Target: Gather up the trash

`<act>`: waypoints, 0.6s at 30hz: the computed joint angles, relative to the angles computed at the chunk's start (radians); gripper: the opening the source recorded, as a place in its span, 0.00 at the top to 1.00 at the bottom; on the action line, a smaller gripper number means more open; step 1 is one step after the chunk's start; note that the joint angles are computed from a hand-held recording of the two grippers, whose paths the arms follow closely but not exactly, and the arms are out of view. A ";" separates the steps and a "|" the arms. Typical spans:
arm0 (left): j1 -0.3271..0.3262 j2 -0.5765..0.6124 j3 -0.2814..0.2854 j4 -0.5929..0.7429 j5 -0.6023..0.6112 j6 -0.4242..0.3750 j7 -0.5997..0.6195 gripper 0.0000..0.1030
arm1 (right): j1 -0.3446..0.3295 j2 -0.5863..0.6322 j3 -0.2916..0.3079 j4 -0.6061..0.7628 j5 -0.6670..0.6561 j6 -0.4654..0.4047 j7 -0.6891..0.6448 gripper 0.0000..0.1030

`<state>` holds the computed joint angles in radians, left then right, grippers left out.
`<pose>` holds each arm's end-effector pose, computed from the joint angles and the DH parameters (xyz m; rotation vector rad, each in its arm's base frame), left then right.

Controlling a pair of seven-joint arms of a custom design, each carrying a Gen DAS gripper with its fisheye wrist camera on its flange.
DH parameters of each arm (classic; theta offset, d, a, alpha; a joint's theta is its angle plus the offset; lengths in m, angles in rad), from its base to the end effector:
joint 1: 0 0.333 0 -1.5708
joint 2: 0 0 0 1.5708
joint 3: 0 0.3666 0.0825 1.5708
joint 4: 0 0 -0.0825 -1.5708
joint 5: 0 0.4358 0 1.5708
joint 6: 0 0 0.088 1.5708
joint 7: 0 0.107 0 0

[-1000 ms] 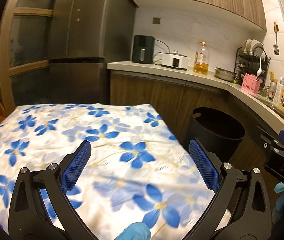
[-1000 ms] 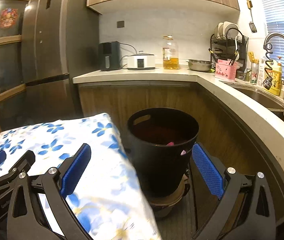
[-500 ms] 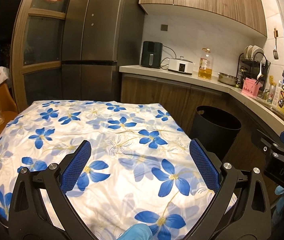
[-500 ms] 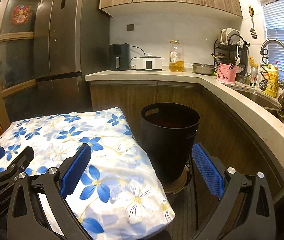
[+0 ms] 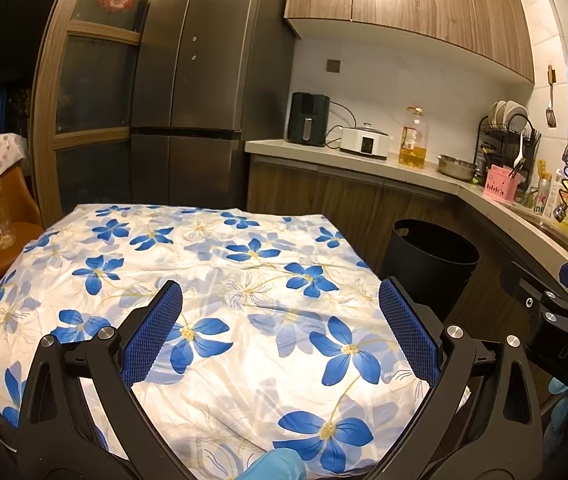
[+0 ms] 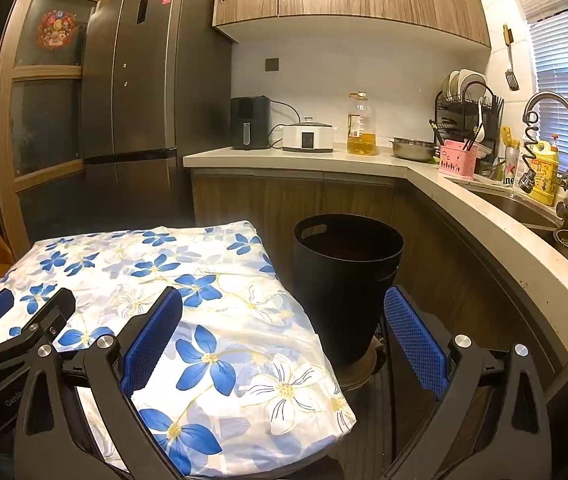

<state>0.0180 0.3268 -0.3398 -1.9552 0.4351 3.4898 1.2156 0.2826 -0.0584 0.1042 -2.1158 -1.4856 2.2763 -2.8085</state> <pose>0.6587 -0.2433 0.4844 -1.2371 1.8406 -1.3725 0.5685 0.2064 0.5073 -1.0754 1.9385 -1.3407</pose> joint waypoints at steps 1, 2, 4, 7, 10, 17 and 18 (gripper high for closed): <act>0.003 0.000 -0.003 0.000 0.003 0.000 -0.003 0.06 | 0.000 -0.001 0.000 -0.001 -0.001 -0.001 0.000 0.05; 0.005 0.000 -0.004 0.000 0.005 0.001 -0.005 0.06 | 0.001 -0.001 0.001 0.000 -0.001 -0.004 0.001 0.05; 0.007 0.002 -0.006 0.001 0.009 0.004 -0.009 0.06 | 0.003 -0.001 0.002 0.000 -0.004 -0.006 0.003 0.05; 0.012 0.002 -0.009 0.001 0.018 0.007 -0.017 0.06 | 0.004 -0.001 0.002 0.001 -0.005 -0.004 0.004 0.05; 0.012 0.001 -0.007 0.001 0.022 0.008 -0.023 0.06 | 0.003 -0.002 0.001 0.000 -0.005 -0.001 0.003 0.05; 0.010 0.001 -0.004 0.000 0.030 0.011 -0.028 0.06 | 0.002 -0.003 0.001 0.006 0.002 -0.002 -0.001 0.05; 0.008 0.000 -0.002 0.000 0.029 0.012 -0.028 0.06 | 0.002 -0.003 0.001 0.006 0.001 -0.003 0.000 0.05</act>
